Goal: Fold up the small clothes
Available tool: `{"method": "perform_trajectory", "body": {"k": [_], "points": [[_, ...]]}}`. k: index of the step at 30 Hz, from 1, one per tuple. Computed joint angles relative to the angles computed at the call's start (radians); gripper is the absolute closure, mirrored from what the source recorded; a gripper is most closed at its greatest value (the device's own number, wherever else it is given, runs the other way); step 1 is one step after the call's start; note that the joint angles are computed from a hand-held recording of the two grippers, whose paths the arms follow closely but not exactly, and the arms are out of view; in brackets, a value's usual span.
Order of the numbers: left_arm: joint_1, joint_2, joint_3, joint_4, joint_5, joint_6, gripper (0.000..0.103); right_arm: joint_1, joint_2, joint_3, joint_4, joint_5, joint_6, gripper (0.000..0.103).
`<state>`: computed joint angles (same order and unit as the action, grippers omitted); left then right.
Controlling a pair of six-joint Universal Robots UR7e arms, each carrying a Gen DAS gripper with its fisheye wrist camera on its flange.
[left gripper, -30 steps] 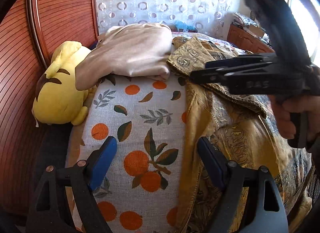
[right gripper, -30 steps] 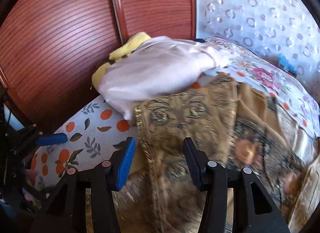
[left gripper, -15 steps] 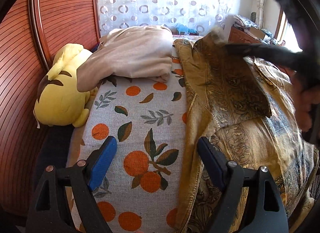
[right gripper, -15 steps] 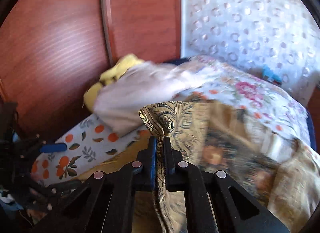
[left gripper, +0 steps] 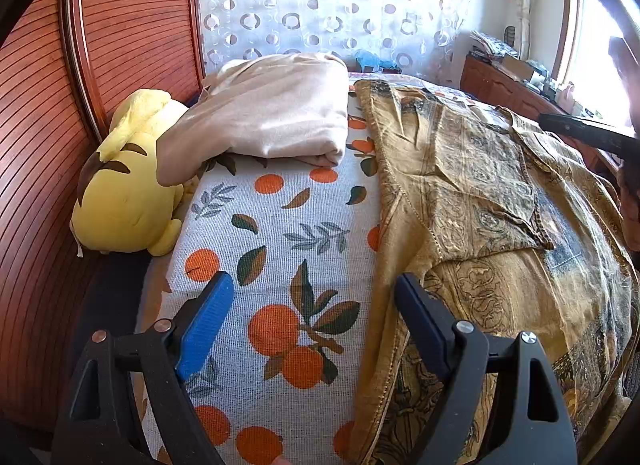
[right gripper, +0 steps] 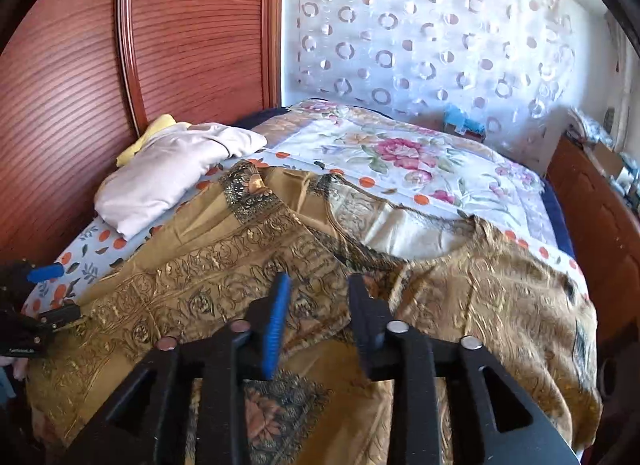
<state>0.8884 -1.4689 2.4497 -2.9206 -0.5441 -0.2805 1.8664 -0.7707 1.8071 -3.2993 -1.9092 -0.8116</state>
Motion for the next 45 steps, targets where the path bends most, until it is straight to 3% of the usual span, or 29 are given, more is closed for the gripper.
{"method": "perform_trajectory", "body": {"k": [4,6,12,20,25,32,43,45], "points": [[-0.008,-0.010,-0.001,0.041,0.004,-0.024,0.020,-0.053,-0.088,0.096,-0.004,0.084,0.010,0.053],[-0.024,-0.011,-0.001,0.061,0.027,-0.040,0.020,-0.087,-0.141,0.144,-0.010,0.100,-0.005,0.041],[-0.116,0.015,-0.002,0.000,0.060,0.001,0.020,-0.175,-0.295,0.273,-0.053,0.093,-0.013,0.037],[-0.165,0.190,-0.094,-0.138,-0.071,0.134,0.020,-0.275,-0.487,0.419,-0.126,0.078,-0.011,0.037],[-0.155,0.332,-0.185,-0.150,-0.153,0.178,0.020,-0.310,-0.514,0.435,-0.139,0.041,0.017,0.037],[-0.126,0.432,-0.275,-0.093,-0.241,0.176,0.020,-0.326,-0.511,0.374,-0.062,0.024,0.092,0.037],[-0.115,0.486,-0.308,-0.017,-0.254,0.153,0.020,-0.319,-0.471,0.272,0.024,-0.010,0.138,0.037],[-0.117,0.486,-0.309,-0.008,-0.252,0.155,0.020,-0.323,-0.459,0.252,0.042,-0.005,0.153,0.043]]}}
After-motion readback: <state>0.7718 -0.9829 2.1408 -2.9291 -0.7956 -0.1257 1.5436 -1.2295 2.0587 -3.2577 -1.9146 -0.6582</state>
